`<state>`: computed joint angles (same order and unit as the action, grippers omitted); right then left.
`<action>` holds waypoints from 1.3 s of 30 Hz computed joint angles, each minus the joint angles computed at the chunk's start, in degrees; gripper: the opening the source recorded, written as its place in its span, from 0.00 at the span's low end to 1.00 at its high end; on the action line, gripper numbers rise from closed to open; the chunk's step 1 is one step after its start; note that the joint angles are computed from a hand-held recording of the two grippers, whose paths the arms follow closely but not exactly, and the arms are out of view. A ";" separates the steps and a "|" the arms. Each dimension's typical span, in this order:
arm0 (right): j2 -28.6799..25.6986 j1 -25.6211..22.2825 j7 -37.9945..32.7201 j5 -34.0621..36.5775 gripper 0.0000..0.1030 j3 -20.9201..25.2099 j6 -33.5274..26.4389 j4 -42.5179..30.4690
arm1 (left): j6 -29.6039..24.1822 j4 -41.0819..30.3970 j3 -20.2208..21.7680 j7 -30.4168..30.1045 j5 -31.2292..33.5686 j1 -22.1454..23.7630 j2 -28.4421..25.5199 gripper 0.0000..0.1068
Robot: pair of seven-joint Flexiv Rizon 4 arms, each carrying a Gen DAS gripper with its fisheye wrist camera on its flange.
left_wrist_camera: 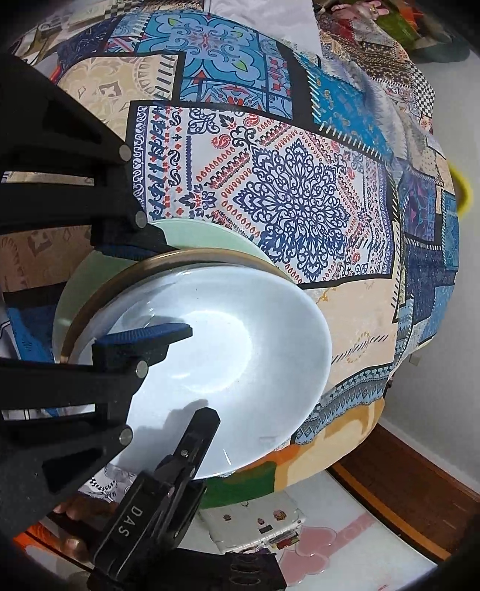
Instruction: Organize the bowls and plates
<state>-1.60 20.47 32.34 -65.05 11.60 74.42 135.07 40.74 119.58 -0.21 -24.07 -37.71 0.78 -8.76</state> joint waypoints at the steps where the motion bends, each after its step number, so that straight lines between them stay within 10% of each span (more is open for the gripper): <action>1: -0.09 -0.19 0.29 -0.50 0.32 -0.22 0.55 0.04 | 0.08 0.11 0.00 0.10 -0.06 -0.03 0.13 0.29; 15: 8.03 2.39 -6.79 9.56 0.39 5.61 -13.97 -0.29 | -0.12 2.35 1.46 2.29 -5.83 0.61 5.25 0.42; 29: 15.88 5.50 -7.03 -0.34 0.50 13.06 -34.34 -6.88 | -0.97 9.06 8.03 18.24 -26.59 -3.05 22.85 0.59; 39: 16.57 8.36 -5.20 -7.81 0.79 15.84 -44.67 -9.34 | 0.67 12.74 10.62 26.89 -37.86 -5.15 31.19 0.85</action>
<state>14.97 28.83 27.14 -72.86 27.44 29.74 125.72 41.41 132.33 10.41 2.82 -75.56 -4.37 22.43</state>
